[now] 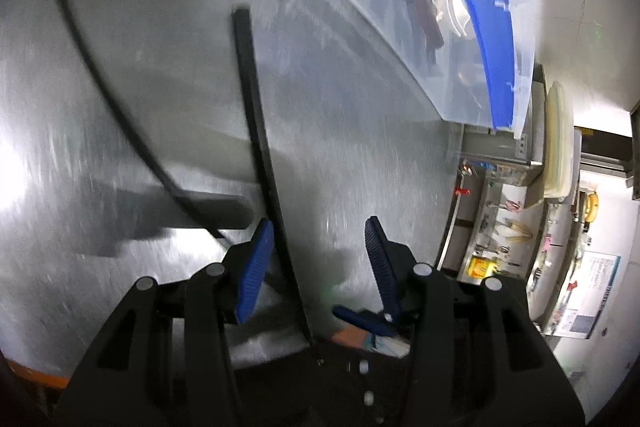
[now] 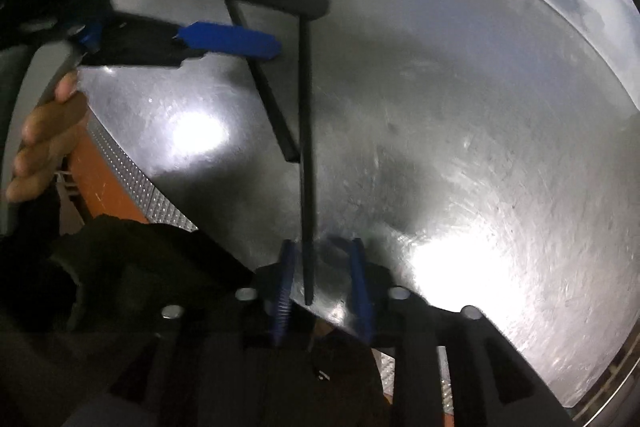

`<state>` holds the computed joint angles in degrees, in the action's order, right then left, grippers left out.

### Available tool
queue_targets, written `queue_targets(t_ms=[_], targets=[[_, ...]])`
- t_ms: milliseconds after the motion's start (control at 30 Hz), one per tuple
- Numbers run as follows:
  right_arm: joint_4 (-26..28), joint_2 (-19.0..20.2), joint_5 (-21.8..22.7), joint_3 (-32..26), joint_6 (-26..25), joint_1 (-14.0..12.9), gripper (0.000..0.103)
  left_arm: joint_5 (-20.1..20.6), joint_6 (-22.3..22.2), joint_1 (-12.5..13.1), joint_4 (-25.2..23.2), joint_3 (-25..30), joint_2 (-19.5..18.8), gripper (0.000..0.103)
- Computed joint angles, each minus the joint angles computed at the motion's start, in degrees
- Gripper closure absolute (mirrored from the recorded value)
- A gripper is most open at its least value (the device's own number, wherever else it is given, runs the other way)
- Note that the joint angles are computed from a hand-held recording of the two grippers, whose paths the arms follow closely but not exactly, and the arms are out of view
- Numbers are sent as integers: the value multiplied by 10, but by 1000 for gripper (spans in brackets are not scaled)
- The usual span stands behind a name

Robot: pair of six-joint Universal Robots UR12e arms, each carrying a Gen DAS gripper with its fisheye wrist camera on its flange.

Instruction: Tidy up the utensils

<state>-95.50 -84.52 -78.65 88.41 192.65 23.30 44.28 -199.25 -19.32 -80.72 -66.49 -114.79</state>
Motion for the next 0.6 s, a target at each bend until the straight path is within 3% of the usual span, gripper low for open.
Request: queue_targets(t_ms=[133, 233, 300, 467, 600], targets=[[-10, 6, -4, 0, 12, 13, 73, 89, 8, -15, -24, 50, -22, 58], [4, -7, -7, -3, 11, 6, 73, 151, 15, -30, -32, 80, -34, 58], [3, -8, -5, -9, 13, 5, 73, 225, 27, -48, -34, 103, -42, 62], [-23, -19, -5, 7, 12, -1, 73, 357, 55, -82, -29, 130, -55, 96], [-50, -27, -3, 26, 11, -11, 66, 338, 29, -77, -33, 130, -54, 98]])
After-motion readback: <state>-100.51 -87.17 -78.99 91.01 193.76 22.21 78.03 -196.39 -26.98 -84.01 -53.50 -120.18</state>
